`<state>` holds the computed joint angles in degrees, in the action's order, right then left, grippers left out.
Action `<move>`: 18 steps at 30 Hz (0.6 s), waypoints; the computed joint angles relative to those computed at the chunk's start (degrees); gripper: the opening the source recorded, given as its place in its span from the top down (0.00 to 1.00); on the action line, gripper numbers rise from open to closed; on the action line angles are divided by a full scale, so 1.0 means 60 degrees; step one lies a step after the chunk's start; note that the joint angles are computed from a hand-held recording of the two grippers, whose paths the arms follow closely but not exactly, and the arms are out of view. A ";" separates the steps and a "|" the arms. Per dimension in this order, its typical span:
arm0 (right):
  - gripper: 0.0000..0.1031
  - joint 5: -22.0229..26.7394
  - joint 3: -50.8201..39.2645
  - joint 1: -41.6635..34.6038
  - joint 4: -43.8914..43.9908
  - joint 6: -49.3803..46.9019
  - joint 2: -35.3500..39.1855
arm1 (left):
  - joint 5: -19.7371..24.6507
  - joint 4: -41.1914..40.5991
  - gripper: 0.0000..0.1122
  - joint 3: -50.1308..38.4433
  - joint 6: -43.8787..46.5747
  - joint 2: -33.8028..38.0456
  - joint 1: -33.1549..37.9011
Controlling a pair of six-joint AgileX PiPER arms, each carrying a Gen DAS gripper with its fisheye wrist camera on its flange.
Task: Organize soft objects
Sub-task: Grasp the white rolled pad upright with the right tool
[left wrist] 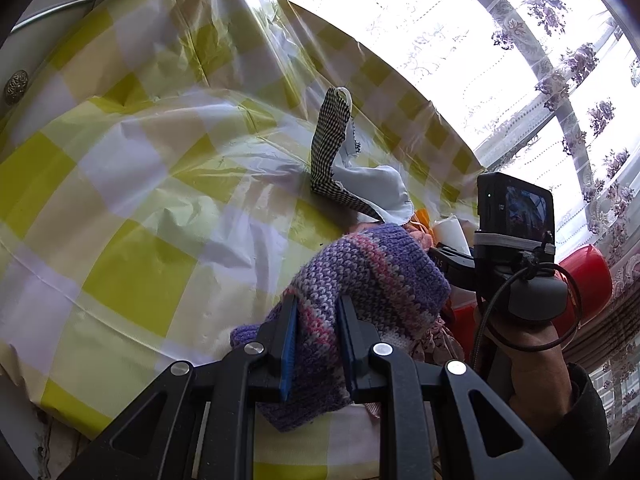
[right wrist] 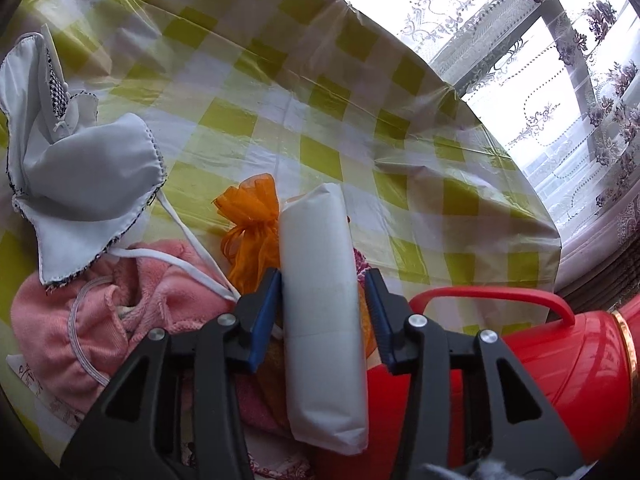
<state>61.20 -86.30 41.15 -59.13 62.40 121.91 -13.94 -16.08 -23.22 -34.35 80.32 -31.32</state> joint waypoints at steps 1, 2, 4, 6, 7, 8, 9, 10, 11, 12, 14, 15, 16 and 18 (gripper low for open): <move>0.47 0.0061 -0.0055 0.0006 -0.0058 -0.0009 0.0061 | 0.0003 0.0056 0.82 -0.0002 -0.0054 0.0004 0.0004; 0.42 0.0178 -0.0167 0.0019 -0.0087 -0.0067 0.0156 | 0.0013 0.0120 0.82 -0.0011 -0.0109 0.0019 0.0014; 0.41 0.0118 -0.0188 -0.0016 -0.0073 -0.0060 0.0145 | 0.0012 0.0126 0.82 -0.0030 -0.0122 0.0053 0.0011; 0.52 -0.0126 -0.0128 -0.0101 0.0119 -0.0117 0.0060 | 0.0010 0.0037 0.82 -0.0037 -0.0052 0.0051 -0.0001; 0.61 -0.0259 -0.0124 -0.0138 0.0264 -0.0246 0.0047 | -0.0005 -0.0072 0.82 -0.0036 0.0029 0.0063 -0.0026; 0.63 -0.0226 -0.0171 -0.0135 0.0331 -0.0303 0.0094 | 0.0002 -0.0071 0.82 -0.0038 0.0032 0.0059 -0.0022; 0.64 -0.0279 -0.0084 -0.0108 0.0253 -0.0196 0.0051 | 0.0007 -0.0218 0.82 -0.0039 0.0164 0.0045 -0.0042; 0.64 -0.0394 0.0048 -0.0093 0.0233 -0.0112 -0.0053 | -0.0013 -0.0403 0.82 -0.0031 0.0328 0.0029 -0.0074; 0.65 -0.0551 0.0241 -0.0070 0.0183 0.0049 -0.0208 | -0.0045 -0.0612 0.82 -0.0010 0.0520 0.0001 -0.0110; 0.65 -0.0737 0.0532 -0.0010 0.0018 0.0316 -0.0423 | -0.0076 -0.0840 0.82 0.0013 0.0735 -0.0036 -0.0149; 0.65 -0.0989 0.1098 0.0196 -0.0391 0.0837 -0.0849 | -0.0154 -0.1436 0.82 0.0064 0.1274 -0.0128 -0.0275; 0.65 -0.1189 0.1443 0.0300 -0.0587 0.1113 -0.1117 | -0.0195 -0.1814 0.82 0.0091 0.1611 -0.0186 -0.0356; 0.65 -0.1365 0.1790 0.0415 -0.0778 0.1396 -0.1399 | -0.0231 -0.2299 0.82 0.0105 0.2046 -0.0245 -0.0455; 0.65 -0.1771 0.2477 0.0606 -0.0999 0.1877 -0.1999 | -0.0324 -0.3236 0.82 0.0146 0.2859 -0.0389 -0.0663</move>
